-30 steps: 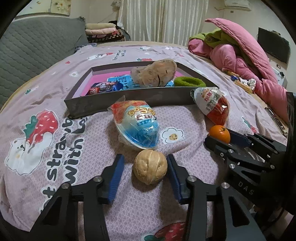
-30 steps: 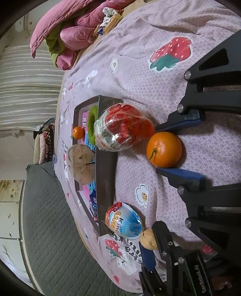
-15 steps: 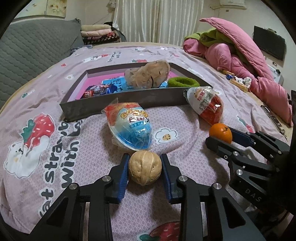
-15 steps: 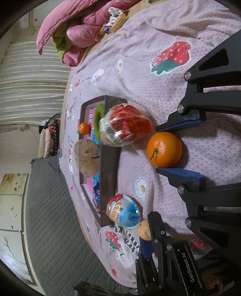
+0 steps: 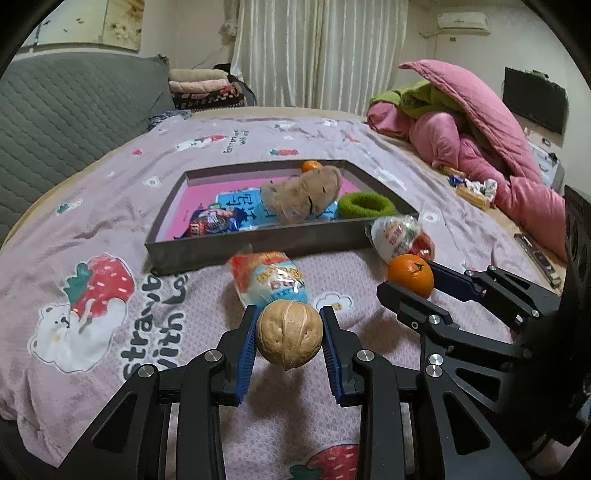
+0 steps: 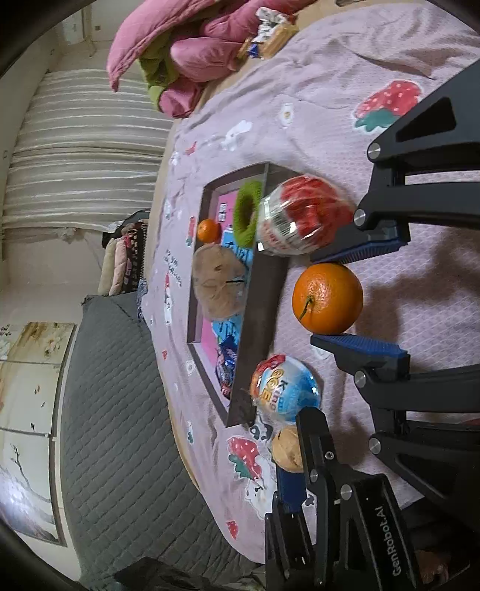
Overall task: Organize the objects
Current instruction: 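Close the left tool on the walnut and lift it while the right tool grasps the mandarin, then carry the walnut over the tray with the left tool while the right tool lowers the mandarin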
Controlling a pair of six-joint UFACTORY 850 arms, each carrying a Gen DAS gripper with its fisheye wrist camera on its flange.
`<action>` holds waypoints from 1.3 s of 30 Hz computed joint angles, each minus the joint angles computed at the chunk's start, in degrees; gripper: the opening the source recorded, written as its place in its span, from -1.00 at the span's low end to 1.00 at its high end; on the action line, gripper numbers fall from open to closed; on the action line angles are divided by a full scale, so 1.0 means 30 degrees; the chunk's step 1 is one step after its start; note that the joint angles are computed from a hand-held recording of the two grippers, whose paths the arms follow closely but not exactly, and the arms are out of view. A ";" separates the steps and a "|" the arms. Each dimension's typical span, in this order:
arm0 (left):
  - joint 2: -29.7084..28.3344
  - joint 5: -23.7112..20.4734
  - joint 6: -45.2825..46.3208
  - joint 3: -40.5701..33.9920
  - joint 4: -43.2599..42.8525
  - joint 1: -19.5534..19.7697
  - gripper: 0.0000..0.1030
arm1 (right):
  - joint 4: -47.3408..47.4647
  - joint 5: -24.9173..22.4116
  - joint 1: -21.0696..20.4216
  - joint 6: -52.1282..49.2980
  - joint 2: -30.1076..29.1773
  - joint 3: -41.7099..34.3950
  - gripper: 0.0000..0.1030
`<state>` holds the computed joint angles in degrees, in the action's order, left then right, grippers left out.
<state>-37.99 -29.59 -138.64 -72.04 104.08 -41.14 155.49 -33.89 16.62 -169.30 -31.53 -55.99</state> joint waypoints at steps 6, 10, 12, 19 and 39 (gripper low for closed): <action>0.0336 -0.0352 -0.0582 0.0275 0.0352 0.0201 -0.35 | 0.0460 -0.0359 0.0068 -0.0400 0.0076 -0.0123 -0.28; 0.0369 -0.0500 -0.0432 0.0219 0.0132 0.0311 -0.35 | 0.0790 -0.0496 0.0021 -0.0786 0.0079 -0.0342 -0.28; 0.0430 -0.0556 -0.0513 0.0227 0.0168 0.0384 -0.35 | 0.0725 -0.0644 -0.0047 -0.0693 0.0101 -0.0443 -0.28; 0.0503 -0.0855 -0.0331 -0.0175 -0.0072 0.0665 -0.35 | 0.0845 -0.1230 -0.0230 -0.1009 0.0147 -0.0794 -0.28; -0.0989 0.0287 -0.0059 -0.2937 0.0500 0.1716 -0.35 | -0.0273 -0.1015 -0.0213 -0.0124 -0.0907 -0.2710 -0.28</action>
<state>-40.95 -28.73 -138.82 -80.85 105.57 -35.99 154.67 -36.93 15.98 -169.68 -34.25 -64.12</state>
